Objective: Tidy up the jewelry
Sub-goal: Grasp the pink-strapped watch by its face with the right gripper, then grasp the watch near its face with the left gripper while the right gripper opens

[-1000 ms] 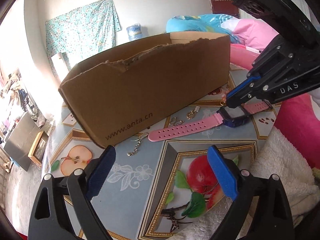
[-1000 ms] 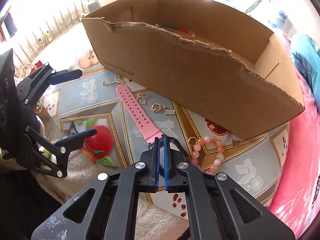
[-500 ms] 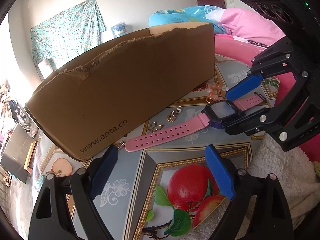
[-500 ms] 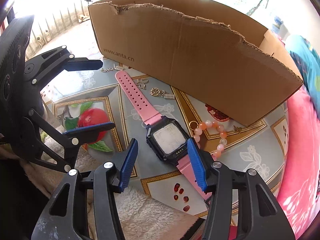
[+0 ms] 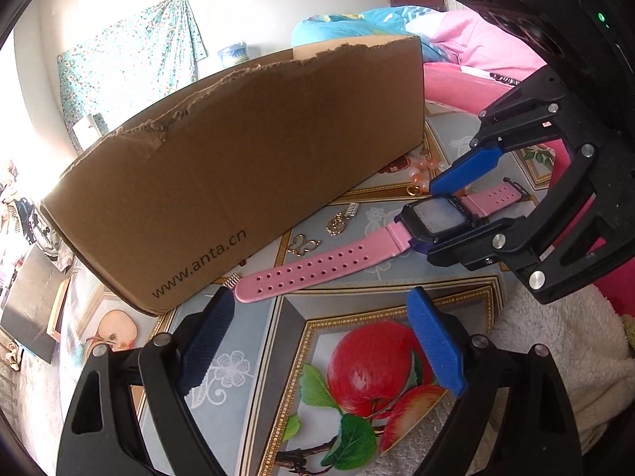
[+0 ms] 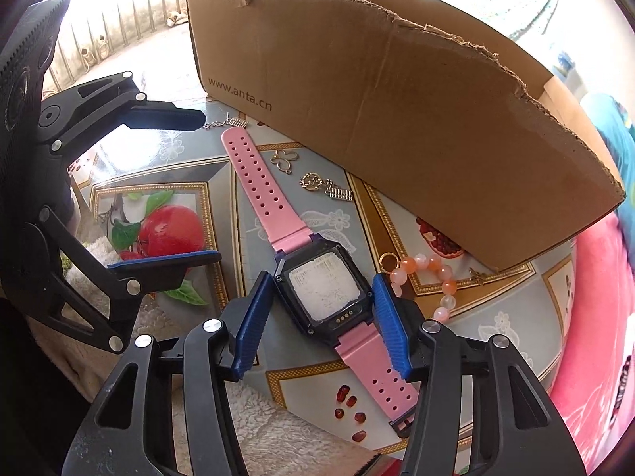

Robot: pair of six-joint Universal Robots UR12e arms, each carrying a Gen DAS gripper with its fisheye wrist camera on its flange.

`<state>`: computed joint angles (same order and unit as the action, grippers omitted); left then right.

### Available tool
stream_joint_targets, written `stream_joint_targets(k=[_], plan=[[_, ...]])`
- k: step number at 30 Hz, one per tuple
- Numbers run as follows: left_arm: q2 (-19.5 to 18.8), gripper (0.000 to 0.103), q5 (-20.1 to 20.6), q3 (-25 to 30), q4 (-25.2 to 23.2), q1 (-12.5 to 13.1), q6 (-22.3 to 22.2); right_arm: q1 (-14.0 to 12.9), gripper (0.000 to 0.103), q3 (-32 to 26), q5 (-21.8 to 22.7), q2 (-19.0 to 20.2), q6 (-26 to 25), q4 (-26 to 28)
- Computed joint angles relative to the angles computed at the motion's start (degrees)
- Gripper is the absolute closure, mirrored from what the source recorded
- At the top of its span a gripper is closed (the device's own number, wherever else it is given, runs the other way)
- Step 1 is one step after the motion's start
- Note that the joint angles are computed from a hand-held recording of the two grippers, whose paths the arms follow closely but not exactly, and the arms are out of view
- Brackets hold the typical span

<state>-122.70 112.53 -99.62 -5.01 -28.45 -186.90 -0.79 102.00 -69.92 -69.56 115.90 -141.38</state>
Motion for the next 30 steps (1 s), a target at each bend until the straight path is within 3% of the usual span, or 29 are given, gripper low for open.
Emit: stream_joint_targets(k=[3,7,12,20,26,28,30], plan=[[0.05,0.017,0.48,-0.11,0.46,-0.26,0.64,-0.15,0.055,-1.06,0.27,0.32,0.69,4.0],[0.04,0.017,1.19,-0.11,1.44,-0.73,2.31,-1.14,0.055,-4.97,1.66,1.39,1.73,14.79],[-0.06,0.029,1.21,0.14,1.38,-1.22,4.27,-1.35,0.055,-11.18,1.52,3.66,1.02,27.44],[-0.77,0.037,0.57,1.4,0.59,-1.49,6.66,-0.76,0.055,-23.13,0.81,9.63,-0.25,46.13],[-1.39,0.049,-0.05,2.57,-1.65,-1.15,7.18,-1.29,0.055,-29.83,0.42,12.63,-3.06,56.57],[-1.44,0.051,-0.39,2.77,-2.13,-0.97,6.83,-1.06,0.055,-30.78,0.0,13.09,-4.09,57.93],[-1.34,0.061,-0.86,3.02,-3.19,-0.68,5.87,-0.55,0.055,-30.45,-0.37,13.2,-4.48,57.75]])
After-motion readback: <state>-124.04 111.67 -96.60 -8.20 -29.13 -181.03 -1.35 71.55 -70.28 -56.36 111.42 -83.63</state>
